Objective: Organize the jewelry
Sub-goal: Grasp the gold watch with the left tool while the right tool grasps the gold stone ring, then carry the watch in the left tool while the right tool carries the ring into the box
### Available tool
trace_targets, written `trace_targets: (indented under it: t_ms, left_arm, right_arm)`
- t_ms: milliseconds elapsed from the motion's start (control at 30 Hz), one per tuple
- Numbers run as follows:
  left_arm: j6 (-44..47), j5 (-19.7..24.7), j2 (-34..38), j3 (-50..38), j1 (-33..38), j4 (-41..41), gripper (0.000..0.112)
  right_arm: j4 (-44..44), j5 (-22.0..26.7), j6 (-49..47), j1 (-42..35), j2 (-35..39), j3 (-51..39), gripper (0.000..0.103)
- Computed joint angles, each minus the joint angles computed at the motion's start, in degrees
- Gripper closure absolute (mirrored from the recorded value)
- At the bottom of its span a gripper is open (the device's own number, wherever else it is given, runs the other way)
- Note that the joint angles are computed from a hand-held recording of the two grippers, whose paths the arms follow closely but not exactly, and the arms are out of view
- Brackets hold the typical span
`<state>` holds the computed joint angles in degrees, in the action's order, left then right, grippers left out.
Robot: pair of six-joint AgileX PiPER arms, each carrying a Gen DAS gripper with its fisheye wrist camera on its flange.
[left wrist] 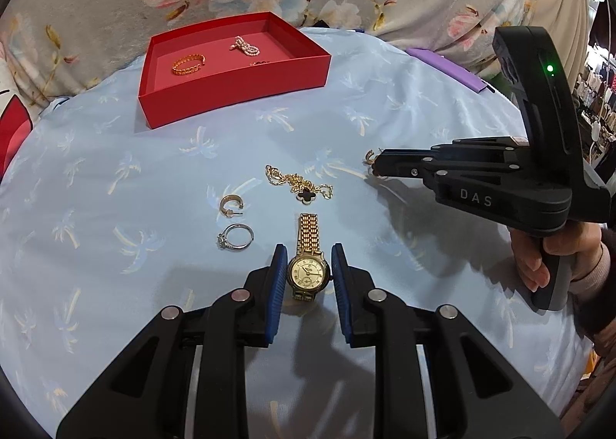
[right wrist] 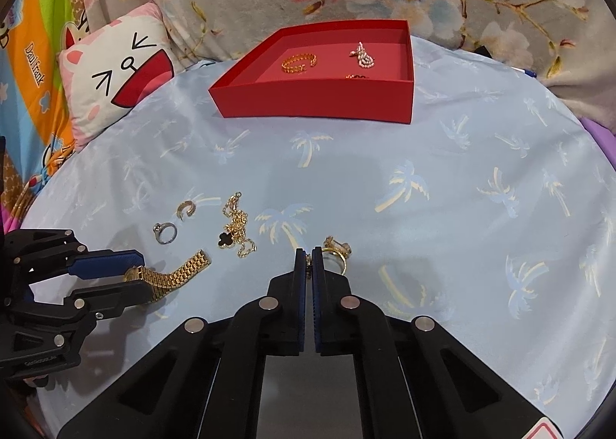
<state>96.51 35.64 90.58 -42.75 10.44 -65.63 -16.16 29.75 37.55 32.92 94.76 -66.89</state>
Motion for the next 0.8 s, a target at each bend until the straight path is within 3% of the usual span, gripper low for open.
trace_targets:
  t_ms: [300, 467, 600, 800]
  left_arm:
    - [-1.79, 3.62, -3.81, -0.58, 2.55, 0.03, 0.089]
    - [-8.79, 4.73, -6.09, -6.13, 3.27, 3.30, 0.089]
    - [-19.92, 5.63, -4.56, -16.76, 1.82, 10.22, 0.089]
    - [-38.02, 6.90, 5.07, -37.93, -3.12, 21.06, 0.089]
  right_arm:
    - [3.69, -2.08, -2.35, -1.03, -5.12, 1.88, 0.101]
    - [7.60, -0.16, -7.16, -2.74, -8.10, -1.00, 0.101]
    - [17.39, 3.95, -18.14, -7.63, -6.44, -9.12, 0.101]
    - [21.27, 13.40, -24.37, -14.32, 5.36, -31.09, 0.101]
